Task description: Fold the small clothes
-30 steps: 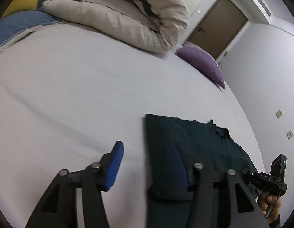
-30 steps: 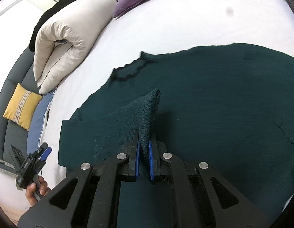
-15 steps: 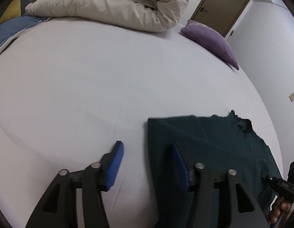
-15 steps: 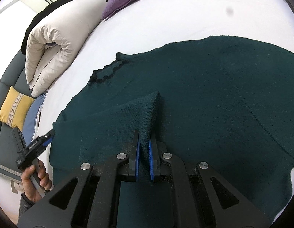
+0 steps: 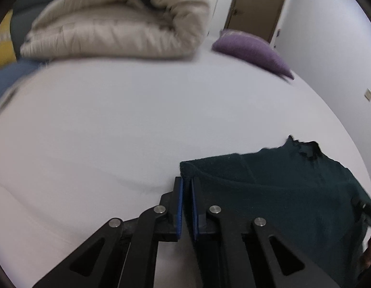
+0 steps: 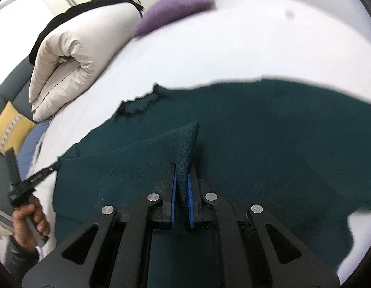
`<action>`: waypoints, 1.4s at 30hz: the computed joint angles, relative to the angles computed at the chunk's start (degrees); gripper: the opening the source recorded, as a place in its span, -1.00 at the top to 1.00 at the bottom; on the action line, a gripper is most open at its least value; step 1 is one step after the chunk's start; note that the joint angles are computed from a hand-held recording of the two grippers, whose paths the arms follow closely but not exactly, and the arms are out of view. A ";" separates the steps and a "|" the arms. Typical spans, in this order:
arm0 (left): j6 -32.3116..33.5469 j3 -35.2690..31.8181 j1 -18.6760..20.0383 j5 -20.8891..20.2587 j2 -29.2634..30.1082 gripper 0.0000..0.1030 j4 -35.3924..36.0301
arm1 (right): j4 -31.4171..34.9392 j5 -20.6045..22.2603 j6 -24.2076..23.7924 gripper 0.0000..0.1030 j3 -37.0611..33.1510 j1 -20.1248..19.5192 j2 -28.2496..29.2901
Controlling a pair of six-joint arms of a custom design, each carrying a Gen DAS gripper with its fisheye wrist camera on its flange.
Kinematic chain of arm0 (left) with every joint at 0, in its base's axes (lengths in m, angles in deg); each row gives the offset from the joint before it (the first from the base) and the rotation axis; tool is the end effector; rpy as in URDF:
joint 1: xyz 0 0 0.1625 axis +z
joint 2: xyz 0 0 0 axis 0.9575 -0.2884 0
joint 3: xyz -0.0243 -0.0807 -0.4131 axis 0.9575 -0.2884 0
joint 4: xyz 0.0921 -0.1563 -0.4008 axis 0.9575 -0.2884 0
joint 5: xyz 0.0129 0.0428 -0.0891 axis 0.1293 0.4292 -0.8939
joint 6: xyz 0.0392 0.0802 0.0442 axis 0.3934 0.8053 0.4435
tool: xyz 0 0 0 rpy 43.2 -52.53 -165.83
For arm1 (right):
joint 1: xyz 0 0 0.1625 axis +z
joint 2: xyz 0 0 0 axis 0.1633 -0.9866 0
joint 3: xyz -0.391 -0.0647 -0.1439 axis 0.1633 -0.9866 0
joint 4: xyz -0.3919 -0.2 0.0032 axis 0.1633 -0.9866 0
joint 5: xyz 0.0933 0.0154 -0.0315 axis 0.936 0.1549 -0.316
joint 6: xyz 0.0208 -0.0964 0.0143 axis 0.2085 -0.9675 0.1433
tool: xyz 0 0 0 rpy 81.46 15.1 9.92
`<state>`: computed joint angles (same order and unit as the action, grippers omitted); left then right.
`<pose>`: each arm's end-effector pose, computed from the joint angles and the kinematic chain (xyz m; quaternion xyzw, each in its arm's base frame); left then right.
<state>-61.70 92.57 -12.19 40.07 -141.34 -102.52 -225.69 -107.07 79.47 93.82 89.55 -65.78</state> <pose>-0.1544 -0.7082 0.3684 0.0726 0.8763 -0.3703 0.2995 0.2132 -0.7751 0.2568 0.0616 -0.9275 0.3050 0.2072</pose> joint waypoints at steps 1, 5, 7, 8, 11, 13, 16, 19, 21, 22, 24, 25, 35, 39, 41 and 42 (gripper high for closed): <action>0.94 0.04 -0.12 0.58 0.27 0.85 -0.87 | -0.89 -0.34 -0.75 0.87 -0.09 0.26 0.13; -1.36 -2.40 1.94 0.71 2.56 0.85 4.38 | 4.77 -0.95 2.82 0.88 -3.75 -0.94 1.77; -0.29 -1.71 1.96 0.99 2.59 0.84 2.65 | 6.64 -1.02 5.03 0.88 -4.00 -1.79 1.96; -0.15 -1.38 1.76 1.25 2.50 0.85 2.41 | 5.49 -0.40 4.71 0.88 -2.95 -1.88 1.39; -0.27 -1.73 2.01 0.31 2.36 0.85 2.94 | 5.54 0.09 5.73 0.88 -1.92 -1.56 0.38; -0.43 -1.73 2.07 0.11 2.32 0.85 3.24 | 5.22 0.54 5.94 0.88 -1.61 -1.33 -0.07; 0.62 -1.94 2.14 0.99 2.71 0.84 2.78 | 4.91 -0.78 5.18 0.88 -2.07 -1.11 0.41; 0.43 -1.71 2.24 1.19 2.77 0.78 2.55 | 5.54 -1.15 4.77 0.88 -2.55 -1.72 1.17; 0.22 -1.49 1.93 2.00 2.70 0.70 2.29 | 5.21 0.04 5.41 0.88 -1.93 -2.16 0.62; 0.09 -1.15 1.64 2.68 2.58 0.56 1.99 | 5.58 0.06 5.66 0.88 -1.85 -2.12 0.39; 0.23 -0.08 0.56 6.10 2.06 0.44 0.03 | 6.69 -0.89 6.88 0.79 -1.81 -1.77 -0.15; 1.00 0.86 -0.09 7.57 1.57 0.44 -2.41 | 7.07 -1.69 7.79 0.67 -1.83 -1.54 -0.39; -3.50 3.98 -1.96 -4.05 -1.37 0.44 5.60 | 6.36 17.25 7.85 0.30 0.70 -1.72 -2.28; -5.23 5.51 0.55 -8.89 -2.93 0.44 5.00 | 8.83 25.18 12.49 0.47 1.93 -5.63 -1.52; -5.11 5.49 1.21 -9.88 -3.83 0.49 5.32 | 4.55 32.29 15.30 0.56 5.41 -8.70 -3.72; -4.61 5.84 1.38 -10.18 -4.13 0.51 5.13 | 2.89 33.19 16.30 0.57 6.36 -9.37 -4.36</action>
<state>-66.31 98.41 -10.81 29.88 -145.47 -97.39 -222.80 -73.87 95.76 100.18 80.19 -70.14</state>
